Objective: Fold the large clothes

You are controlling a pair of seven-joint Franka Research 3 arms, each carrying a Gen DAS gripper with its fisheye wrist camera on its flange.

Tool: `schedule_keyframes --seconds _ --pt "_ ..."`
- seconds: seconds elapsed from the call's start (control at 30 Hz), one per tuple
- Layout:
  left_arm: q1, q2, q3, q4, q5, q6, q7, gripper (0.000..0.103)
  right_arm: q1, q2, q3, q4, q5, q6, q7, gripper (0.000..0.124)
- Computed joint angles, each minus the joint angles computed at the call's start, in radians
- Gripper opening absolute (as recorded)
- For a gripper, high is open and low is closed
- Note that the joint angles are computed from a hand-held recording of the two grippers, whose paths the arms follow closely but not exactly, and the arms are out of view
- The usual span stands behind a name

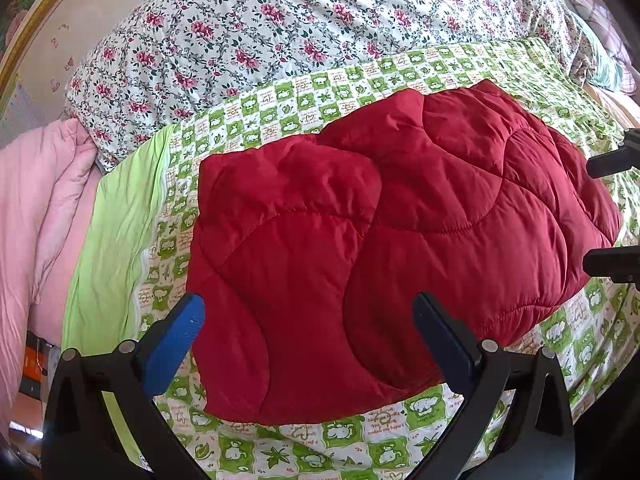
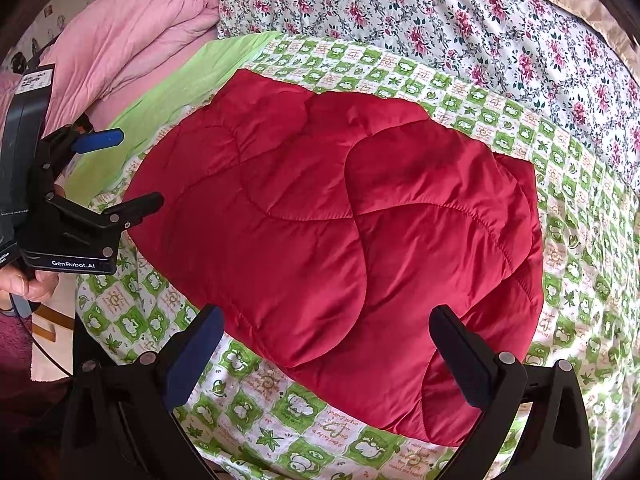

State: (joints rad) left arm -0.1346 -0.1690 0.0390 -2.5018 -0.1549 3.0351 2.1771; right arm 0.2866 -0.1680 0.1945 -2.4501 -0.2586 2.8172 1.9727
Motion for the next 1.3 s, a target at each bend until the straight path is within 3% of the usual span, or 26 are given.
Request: schedule_keyframes --seconds 1.3 --pt "-0.002 0.021 -0.007 0.034 -0.044 0.004 0.015 0.103 -0.009 0.002 -0.005 0.018 0.004 0.003 0.003 0.103"
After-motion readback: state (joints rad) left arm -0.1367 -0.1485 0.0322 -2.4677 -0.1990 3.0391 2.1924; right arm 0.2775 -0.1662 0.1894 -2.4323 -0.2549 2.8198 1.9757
